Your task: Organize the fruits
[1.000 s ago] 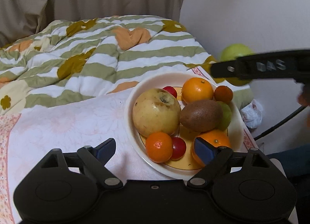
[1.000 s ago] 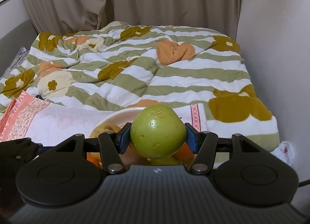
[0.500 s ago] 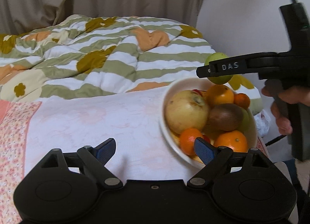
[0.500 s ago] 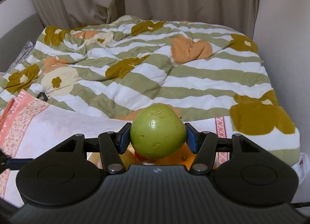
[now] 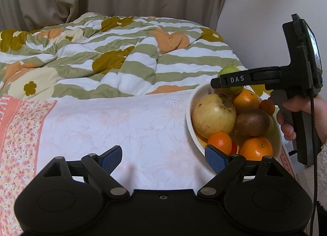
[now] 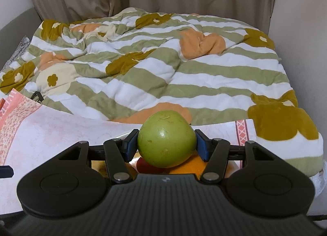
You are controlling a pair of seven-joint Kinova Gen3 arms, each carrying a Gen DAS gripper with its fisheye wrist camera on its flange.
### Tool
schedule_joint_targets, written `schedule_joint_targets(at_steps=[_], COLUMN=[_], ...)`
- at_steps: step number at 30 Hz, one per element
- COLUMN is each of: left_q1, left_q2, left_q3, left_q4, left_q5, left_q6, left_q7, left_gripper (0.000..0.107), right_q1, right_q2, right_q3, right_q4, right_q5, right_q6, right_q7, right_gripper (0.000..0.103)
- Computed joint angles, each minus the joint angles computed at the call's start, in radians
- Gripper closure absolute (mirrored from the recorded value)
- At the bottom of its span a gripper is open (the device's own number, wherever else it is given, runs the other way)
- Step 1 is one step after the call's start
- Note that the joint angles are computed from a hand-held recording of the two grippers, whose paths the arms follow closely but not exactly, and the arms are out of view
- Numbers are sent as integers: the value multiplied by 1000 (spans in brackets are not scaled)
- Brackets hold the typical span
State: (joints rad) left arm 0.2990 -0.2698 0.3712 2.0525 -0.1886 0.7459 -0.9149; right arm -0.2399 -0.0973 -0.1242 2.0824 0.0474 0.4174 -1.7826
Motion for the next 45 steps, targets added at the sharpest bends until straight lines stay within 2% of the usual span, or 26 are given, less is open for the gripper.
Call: schedule_joint_targets(at_steps=[1,3,5,8,13,19,24,30,36,40,45], left_q1=[0,-2,-3,-9,-33,-90,-154,-211,-235,-243,-246], left_q2=[-2,-9,-20,-43,-104,-235,-368,-507,-615,-663,-719], left_q3=[3,16,25,46,101,196,243,217,155,126,69], left_q4=[0,1,3,4,-4,-47,-114,-179,-206,-196,-155], left_q5=[-2,-10,-16,-25,-41,-35,-7,23,48,64,95], left_q6=[3,11,17,31,67,162,283,409,488,523,538], left_q7=[3,16,27,51,104,150,120,52,-37,-111,-190], left_gripper=[17,17,17,17,17,17,17,15,6,4,4], right_q1=[-2,2,18,18,5,5,23,61,128,172,235], right_q2=[-7,-19,-36,-62,-164,-343,-486,-631,-733,-774,-818], right_q3=[5,-6,-33,-32,-11,-23,-71,-153,-257,-311,-371], right_q4=[4,8,20,25,33,9,-44,-121,-182,-209,-214], right_q5=[-13,8,58,62,16,-33,-57,-81,-110,-138,-173], right_q6=[-9,-17,-29,-18,35,179,337,541,704,786,843], right_q7=[17,3,-46,-54,-16,5,2,-33,-92,-129,-182], right_gripper=[22,5,4,4,4,4,4,3,0,0,0])
